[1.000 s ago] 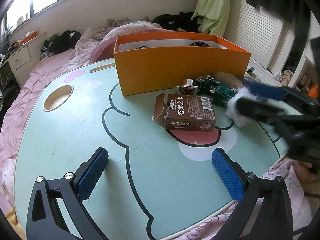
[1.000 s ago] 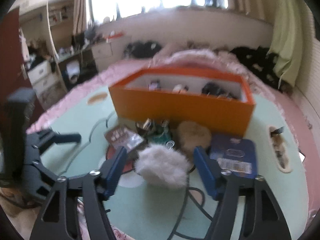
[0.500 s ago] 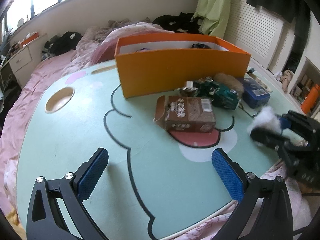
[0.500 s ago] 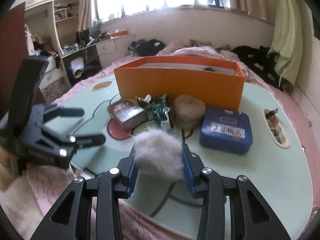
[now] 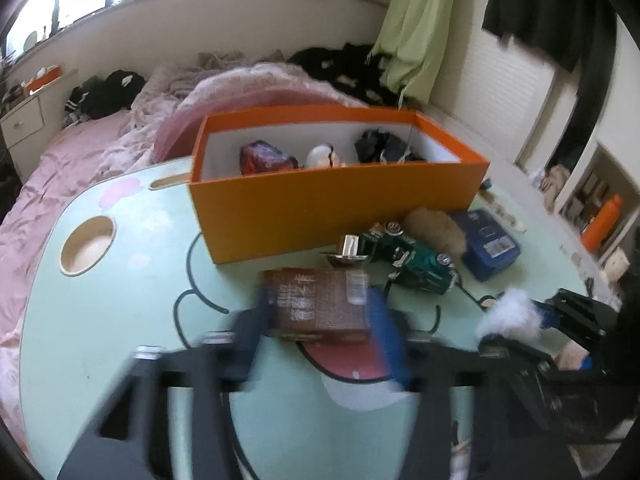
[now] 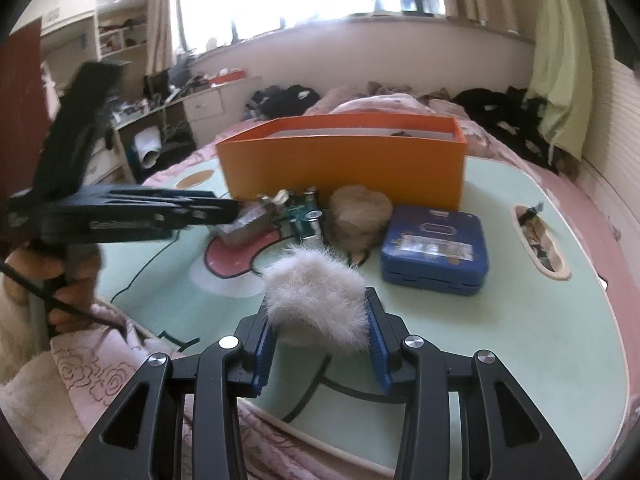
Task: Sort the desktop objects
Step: 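Grasp the brown drink carton with the left tool while the right tool carries the pompom to the box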
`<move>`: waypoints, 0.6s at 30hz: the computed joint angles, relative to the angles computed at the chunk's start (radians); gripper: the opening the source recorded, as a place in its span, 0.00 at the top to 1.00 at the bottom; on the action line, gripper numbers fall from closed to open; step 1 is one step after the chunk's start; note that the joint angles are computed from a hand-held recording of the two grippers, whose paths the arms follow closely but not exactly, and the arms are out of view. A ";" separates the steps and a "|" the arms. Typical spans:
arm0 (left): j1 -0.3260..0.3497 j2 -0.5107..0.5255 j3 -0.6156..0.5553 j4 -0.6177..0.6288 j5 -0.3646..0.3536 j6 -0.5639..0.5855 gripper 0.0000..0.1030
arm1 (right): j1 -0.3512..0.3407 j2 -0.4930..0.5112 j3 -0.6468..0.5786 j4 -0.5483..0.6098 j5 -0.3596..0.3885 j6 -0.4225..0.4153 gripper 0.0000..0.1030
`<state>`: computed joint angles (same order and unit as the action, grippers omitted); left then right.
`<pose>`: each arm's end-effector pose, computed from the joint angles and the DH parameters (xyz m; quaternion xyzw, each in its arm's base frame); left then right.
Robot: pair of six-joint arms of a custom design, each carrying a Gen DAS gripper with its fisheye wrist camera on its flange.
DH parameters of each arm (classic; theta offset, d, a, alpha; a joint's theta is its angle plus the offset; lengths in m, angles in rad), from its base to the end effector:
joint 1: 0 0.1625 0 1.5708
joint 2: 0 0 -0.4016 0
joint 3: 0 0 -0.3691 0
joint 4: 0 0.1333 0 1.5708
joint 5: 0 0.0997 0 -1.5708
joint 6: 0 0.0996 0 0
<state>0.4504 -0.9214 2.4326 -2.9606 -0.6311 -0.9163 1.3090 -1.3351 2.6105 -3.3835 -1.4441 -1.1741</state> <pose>-0.2281 -0.3477 0.0435 0.1180 0.8826 -0.3563 0.2832 0.0536 -0.3637 0.1660 0.4389 -0.8564 0.2397 0.1283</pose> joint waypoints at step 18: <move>0.046 0.033 -0.109 0.180 -0.040 -0.004 0.25 | -0.009 -0.030 -0.026 0.075 0.017 0.047 0.62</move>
